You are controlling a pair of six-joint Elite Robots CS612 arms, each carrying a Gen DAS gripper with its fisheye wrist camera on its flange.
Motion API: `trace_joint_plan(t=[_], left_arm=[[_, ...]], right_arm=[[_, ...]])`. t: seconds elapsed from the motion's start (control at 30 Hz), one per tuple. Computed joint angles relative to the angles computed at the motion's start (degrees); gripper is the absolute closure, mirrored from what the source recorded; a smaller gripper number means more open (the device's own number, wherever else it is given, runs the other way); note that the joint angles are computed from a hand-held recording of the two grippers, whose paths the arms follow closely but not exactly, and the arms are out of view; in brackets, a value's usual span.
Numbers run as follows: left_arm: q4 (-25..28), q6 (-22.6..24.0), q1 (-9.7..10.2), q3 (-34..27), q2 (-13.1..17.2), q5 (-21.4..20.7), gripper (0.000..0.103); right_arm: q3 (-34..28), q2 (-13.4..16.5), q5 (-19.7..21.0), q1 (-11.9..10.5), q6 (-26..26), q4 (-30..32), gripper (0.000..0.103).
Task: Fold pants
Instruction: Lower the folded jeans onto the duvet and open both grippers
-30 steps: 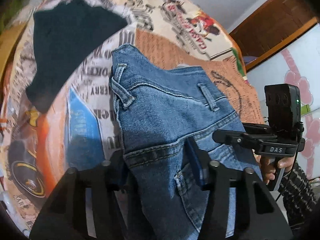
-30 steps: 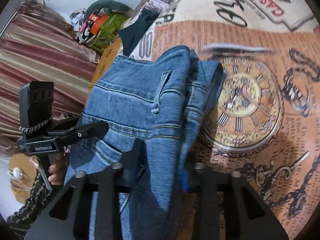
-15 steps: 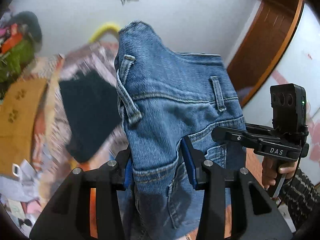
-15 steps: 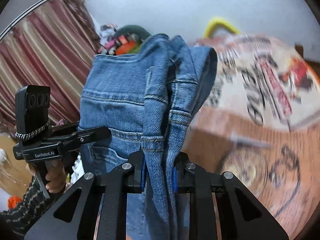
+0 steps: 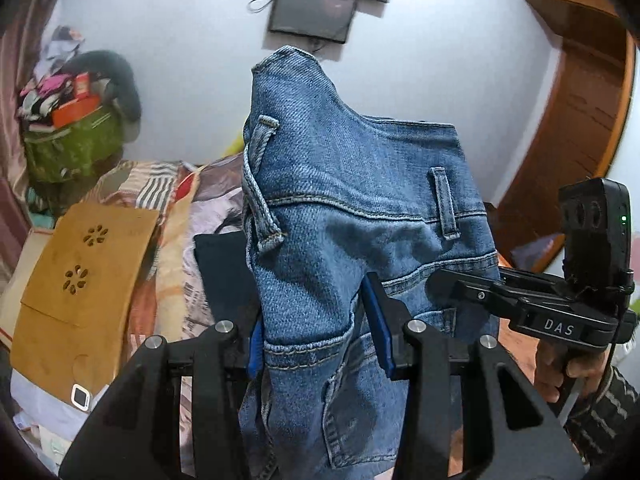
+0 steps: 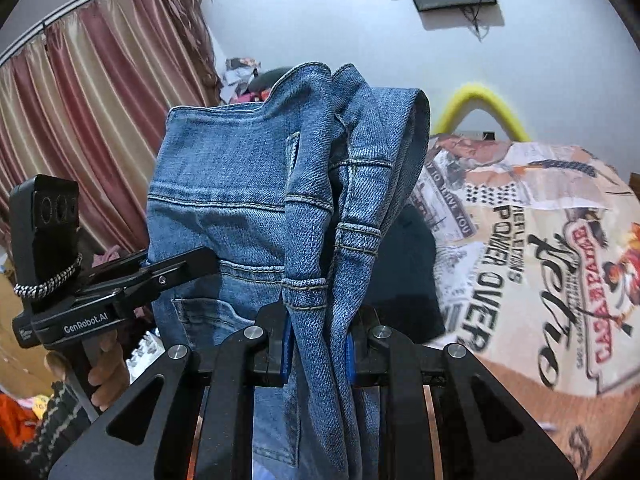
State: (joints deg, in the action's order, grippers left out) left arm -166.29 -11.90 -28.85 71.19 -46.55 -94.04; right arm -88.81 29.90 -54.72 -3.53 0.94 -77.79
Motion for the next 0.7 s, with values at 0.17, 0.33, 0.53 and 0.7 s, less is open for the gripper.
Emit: trace_joint_plan(t=[0.17,0.33,0.53,0.7], left_arm=[[3.23,-1.64,1.52,-6.04,5.40,0.38,0.060],[8.44,-2.79,2.40,-13.16,11.34,1.54,0.060],[17.01,-6.45,3.51,-22.01,18.23,-2.92,0.064],[20.79,-6.58,3.22,-22.54,19.30,-0.44,0.062]], right_arm=[[6.48,-1.03,-2.53,1.36,-0.99,-2.67,0.085],[12.23,-1.82,-5.74,2.53,-1.29,-3.43,0.085],[17.09,-2.29,-13.69,3.70,-3.49,0.17,0.084],[14.27,-0.61,-12.26,2.86,-3.55,0.60,0.080]])
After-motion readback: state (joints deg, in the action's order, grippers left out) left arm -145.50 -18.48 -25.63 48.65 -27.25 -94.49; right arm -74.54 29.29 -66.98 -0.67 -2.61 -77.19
